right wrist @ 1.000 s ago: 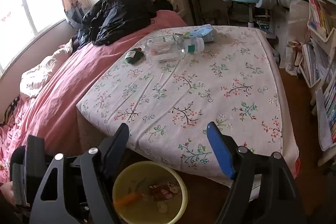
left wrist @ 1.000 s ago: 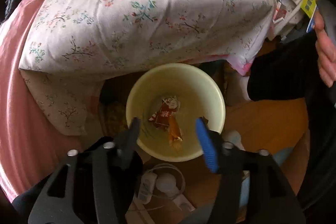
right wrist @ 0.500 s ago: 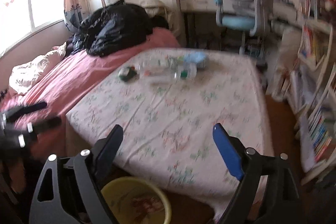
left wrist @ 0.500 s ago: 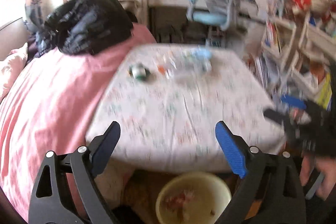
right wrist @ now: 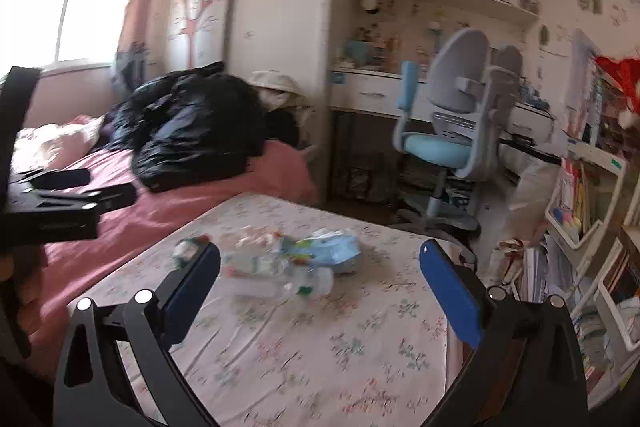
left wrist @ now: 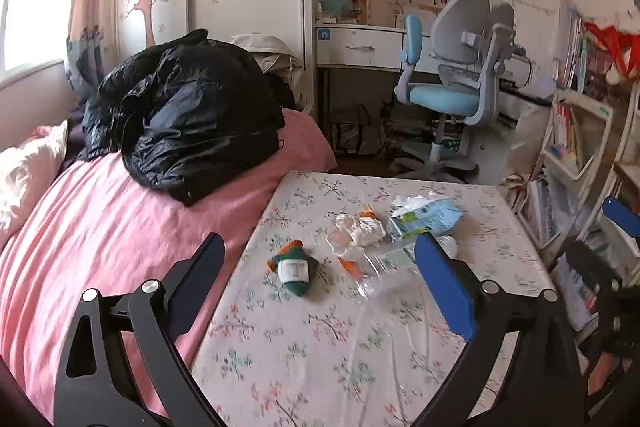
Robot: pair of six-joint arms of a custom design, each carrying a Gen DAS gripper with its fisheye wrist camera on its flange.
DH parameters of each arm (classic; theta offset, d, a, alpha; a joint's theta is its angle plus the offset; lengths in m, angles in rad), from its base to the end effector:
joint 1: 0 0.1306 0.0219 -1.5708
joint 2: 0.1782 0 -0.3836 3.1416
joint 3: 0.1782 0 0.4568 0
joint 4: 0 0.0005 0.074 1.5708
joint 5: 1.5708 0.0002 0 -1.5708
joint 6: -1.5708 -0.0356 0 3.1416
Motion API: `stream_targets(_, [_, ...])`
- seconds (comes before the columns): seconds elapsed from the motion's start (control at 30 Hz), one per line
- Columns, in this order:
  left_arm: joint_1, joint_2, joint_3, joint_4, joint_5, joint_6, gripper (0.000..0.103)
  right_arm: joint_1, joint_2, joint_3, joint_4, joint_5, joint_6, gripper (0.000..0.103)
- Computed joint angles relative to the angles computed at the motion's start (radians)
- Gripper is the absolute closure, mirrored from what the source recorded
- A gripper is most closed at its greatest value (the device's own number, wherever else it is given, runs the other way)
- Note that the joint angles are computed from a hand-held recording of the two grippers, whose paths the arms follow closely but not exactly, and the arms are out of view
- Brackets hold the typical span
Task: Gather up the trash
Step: 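Bring both tools back over the table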
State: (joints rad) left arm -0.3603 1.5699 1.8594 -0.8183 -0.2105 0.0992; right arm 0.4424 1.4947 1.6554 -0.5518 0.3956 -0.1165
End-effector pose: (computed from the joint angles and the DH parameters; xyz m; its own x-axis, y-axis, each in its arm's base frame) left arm 0.5838 -0.2125 0.5835 -0.4872 0.0801 -0.8696 0.1283 0.9915 0.0194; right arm 0.5579 0.2486 0.5444 -0.3507 -0.0474 -0.9353 -0.0325 0.9987 -0.0384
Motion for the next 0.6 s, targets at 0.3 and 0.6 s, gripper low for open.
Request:
stream_targets(0.3, [-0.002,0.032,0.003,-0.018,-0.002,-0.002,0.008,-0.016,0.038,0.065,-0.126,-0.066,-0.161,0.007])
stream_targets(0.6, [-0.002,0.044,0.012,-0.006,-0.008,-0.02,0.007,-0.016,0.077,0.109,-0.148,-0.092,-0.129,0.007])
